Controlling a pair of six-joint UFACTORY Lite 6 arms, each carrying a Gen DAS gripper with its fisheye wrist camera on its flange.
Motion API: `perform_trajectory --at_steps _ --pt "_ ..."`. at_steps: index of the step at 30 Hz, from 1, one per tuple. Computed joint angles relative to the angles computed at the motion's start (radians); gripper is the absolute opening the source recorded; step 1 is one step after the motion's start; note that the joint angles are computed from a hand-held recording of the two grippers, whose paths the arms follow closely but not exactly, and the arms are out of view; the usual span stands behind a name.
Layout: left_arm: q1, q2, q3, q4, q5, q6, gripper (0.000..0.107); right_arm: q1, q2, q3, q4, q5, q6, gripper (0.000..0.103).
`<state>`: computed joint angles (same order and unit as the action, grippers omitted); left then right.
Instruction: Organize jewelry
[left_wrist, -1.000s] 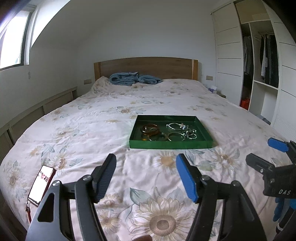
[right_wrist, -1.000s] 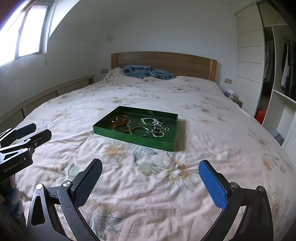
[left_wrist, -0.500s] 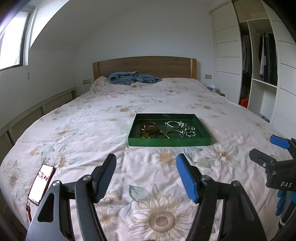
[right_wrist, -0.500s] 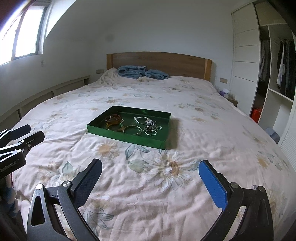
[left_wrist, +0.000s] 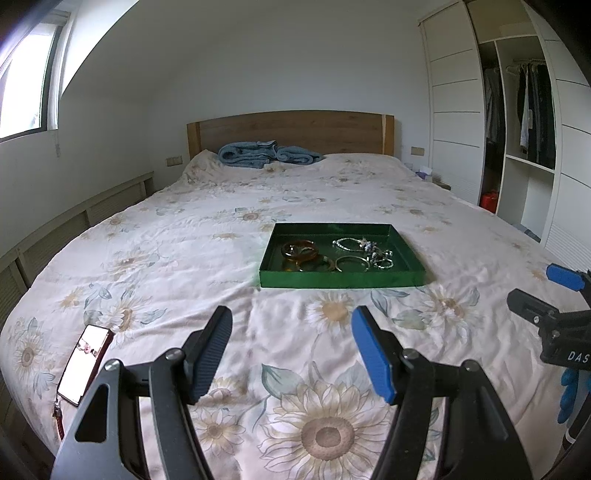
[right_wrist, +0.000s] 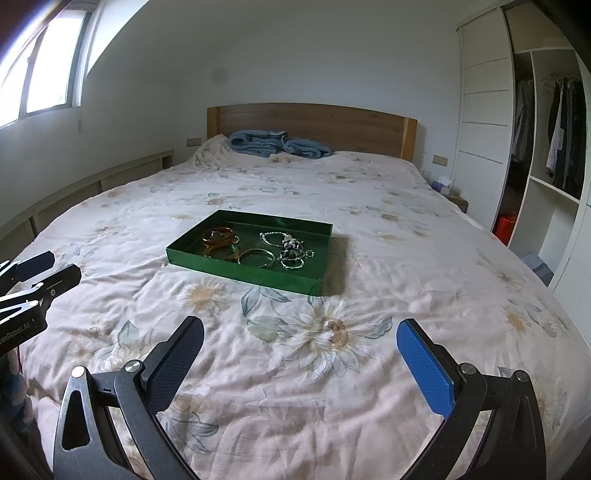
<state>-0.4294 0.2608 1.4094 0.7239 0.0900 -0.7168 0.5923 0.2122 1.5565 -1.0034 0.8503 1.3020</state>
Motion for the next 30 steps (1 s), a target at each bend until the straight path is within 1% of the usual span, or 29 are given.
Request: perform_trajectory --at_steps 4,8,15,17,24,30 --pt "0.002 -0.005 -0.008 0.025 -0.003 -0.025 0.065 0.002 -0.007 -0.009 -0.007 0.004 0.007 0.103" --pt "0.002 -0.002 -0.002 -0.028 -0.001 0.031 0.066 0.000 -0.018 -0.022 -0.009 0.003 0.013 0.103" --pt "0.005 -0.010 -0.014 -0.043 -0.007 0.047 0.066 0.003 -0.032 -0.036 -0.014 0.005 0.022 0.103" --pt "0.005 -0.010 -0.014 -0.021 -0.006 0.024 0.066 0.006 -0.038 -0.041 -0.016 0.009 0.026 0.103" --pt "0.007 -0.014 -0.018 -0.074 -0.007 0.077 0.065 0.008 -0.060 -0.064 -0.021 0.014 0.035 0.103" --pt "0.009 -0.034 -0.044 -0.046 -0.013 0.049 0.066 0.012 -0.073 -0.078 -0.027 0.019 0.043 0.103"
